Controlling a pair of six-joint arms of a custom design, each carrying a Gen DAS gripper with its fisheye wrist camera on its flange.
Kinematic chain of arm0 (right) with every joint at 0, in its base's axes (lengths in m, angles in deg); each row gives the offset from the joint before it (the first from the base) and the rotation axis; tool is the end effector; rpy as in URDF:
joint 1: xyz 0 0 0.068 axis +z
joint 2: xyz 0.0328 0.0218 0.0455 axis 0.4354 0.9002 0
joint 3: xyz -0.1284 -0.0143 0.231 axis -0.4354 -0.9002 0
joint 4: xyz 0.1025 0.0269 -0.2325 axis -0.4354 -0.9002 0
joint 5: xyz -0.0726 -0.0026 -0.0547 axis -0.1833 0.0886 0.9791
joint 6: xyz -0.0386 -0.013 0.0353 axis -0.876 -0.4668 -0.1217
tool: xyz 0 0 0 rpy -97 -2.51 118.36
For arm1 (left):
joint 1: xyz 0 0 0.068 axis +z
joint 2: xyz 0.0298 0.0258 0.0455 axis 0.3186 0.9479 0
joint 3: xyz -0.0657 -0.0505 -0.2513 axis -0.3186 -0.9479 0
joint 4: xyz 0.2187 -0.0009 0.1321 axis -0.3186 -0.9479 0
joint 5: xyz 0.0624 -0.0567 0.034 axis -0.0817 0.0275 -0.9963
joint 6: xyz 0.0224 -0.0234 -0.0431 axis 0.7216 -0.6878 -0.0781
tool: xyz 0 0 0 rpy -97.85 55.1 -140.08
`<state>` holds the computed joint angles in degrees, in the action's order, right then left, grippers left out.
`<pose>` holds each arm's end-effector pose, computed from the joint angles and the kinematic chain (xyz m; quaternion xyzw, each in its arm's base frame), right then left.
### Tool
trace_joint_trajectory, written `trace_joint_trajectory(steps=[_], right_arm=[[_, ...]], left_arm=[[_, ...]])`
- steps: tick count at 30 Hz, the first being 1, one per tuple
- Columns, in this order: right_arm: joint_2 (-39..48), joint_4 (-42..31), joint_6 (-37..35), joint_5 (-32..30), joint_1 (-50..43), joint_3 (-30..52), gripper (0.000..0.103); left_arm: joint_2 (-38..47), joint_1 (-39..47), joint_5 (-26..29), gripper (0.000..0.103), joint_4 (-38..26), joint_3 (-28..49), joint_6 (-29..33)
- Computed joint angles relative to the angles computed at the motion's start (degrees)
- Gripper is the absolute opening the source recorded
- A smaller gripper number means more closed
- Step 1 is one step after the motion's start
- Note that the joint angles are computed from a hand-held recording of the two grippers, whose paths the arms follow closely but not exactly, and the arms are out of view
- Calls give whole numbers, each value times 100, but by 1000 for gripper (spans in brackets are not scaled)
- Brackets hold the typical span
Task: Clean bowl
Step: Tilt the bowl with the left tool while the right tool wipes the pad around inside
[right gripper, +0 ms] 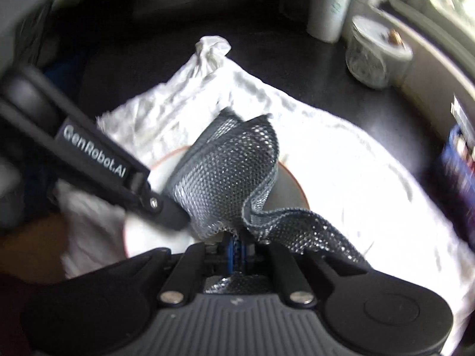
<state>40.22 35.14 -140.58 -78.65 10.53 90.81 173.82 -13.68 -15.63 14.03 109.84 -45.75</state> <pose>0.3226 -0.0723 0.1699 -0.4036 0.8860 0.1305 0.1871 0.2604 -0.1711 0.1505 -0.3491 0.8842 -0.2913 0.1074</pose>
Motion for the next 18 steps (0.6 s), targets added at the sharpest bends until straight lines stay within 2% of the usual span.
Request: trace_joint_trajectory(steps=[4,6,7,9,10,11,14,18], right_arm=[[12,-433,80,-123,-123,130,8],[-67,-567,31,-163,-171,78,10],[-65,-624,-4,-183,-181,82,9],[-69,-714,-204,-150,-176,64,6],[-168,-578,-320,-90,-161,-64,6],[-261,-437,-424,-37,-147,-179,6],[-503,-15,-687,45,-137,-381,6],[-552,378,-1137,38,-146,-386,3]], left_arm=[[-186,-161,39,15,313,-344,-832],[-231,-246,93,15,315,-379,-926],[-214,-263,122,15,187,-286,-695],[-79,-279,157,15,-306,116,145],[108,-321,99,15,-802,545,860],[322,-395,-97,15,-1322,1014,1666],[658,-599,-803,16,-2184,1808,3130],[916,-547,-1266,16,-2562,2286,4183]])
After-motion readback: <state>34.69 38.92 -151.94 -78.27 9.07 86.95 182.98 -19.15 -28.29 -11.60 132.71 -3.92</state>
